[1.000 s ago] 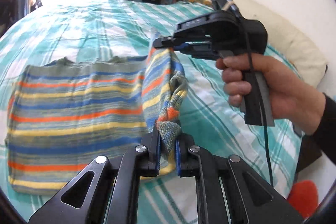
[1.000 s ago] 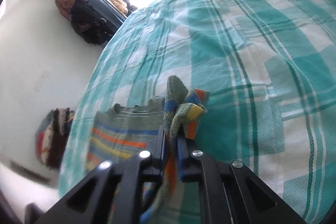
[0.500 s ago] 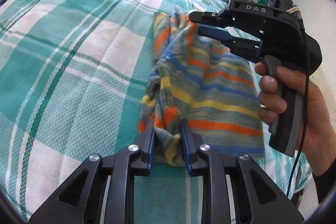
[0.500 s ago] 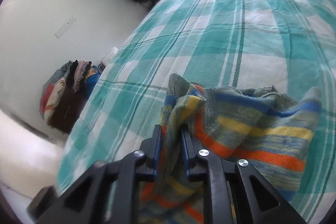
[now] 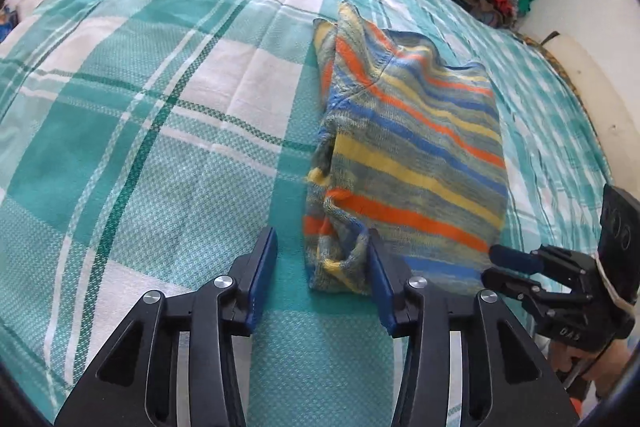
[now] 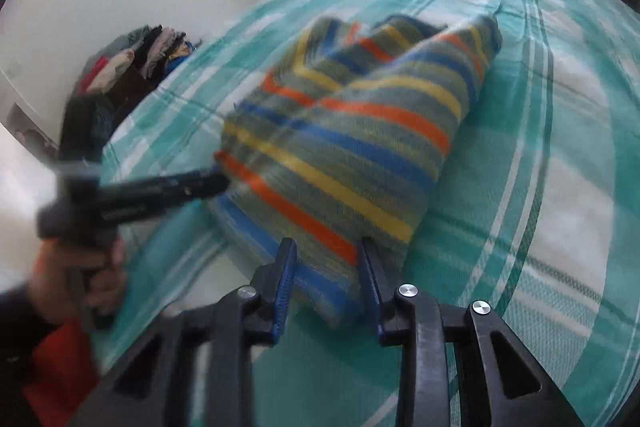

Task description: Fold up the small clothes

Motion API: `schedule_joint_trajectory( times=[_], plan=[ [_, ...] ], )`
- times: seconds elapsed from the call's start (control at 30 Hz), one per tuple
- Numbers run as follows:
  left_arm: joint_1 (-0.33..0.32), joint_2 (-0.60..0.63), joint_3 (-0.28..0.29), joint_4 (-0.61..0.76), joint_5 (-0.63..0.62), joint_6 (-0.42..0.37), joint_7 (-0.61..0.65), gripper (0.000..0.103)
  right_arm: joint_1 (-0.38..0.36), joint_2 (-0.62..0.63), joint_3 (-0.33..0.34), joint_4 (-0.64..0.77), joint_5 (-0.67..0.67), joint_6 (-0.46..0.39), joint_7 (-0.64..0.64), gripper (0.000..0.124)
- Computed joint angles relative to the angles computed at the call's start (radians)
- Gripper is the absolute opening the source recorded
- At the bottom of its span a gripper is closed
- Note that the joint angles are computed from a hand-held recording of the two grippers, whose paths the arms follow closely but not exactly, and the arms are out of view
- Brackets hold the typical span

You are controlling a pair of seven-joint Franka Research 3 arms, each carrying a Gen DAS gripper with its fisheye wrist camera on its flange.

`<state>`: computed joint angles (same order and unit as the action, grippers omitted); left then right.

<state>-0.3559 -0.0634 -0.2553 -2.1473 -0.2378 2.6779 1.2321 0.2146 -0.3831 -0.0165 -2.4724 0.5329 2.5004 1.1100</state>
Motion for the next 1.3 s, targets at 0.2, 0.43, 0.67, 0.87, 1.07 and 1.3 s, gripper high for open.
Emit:
schedule_joint_trajectory(
  times=[0.2,0.43,0.67,0.87,1.07,1.3],
  plan=[
    [-0.008,0.033,0.018,0.098,-0.009,0.092,0.114,0.060,0.026,-0.073,-0.044,-0.010,0.079,0.133,-0.069,0.033],
    [-0.017,0.417,0.023,0.518,0.198,-0.138,0.037,0.047,-0.021,0.221,-0.031,0.258,0.048,0.143,-0.026,0.033],
    [0.159,0.220,-0.102,0.271,-0.087,-0.034,0.230,0.073,-0.050,0.216,-0.002,0.216,0.095,0.196,0.012,0.031],
    [0.095,0.108,-0.049,0.110,-0.010,-0.066,0.278,0.072,-0.014,0.016,0.022,0.006,0.068,0.109,-0.023,0.039],
    [0.080,0.135,-0.026,0.188,-0.328,0.044,0.450,0.100,0.075,-0.074,-0.074,-0.064,0.188,0.244,-0.061,0.091],
    [0.066,0.369,-0.055,0.410,-0.077,-0.078,0.253,0.073,0.080,0.245,-0.209,0.182,0.603,0.059,-0.071,0.052]
  ],
)
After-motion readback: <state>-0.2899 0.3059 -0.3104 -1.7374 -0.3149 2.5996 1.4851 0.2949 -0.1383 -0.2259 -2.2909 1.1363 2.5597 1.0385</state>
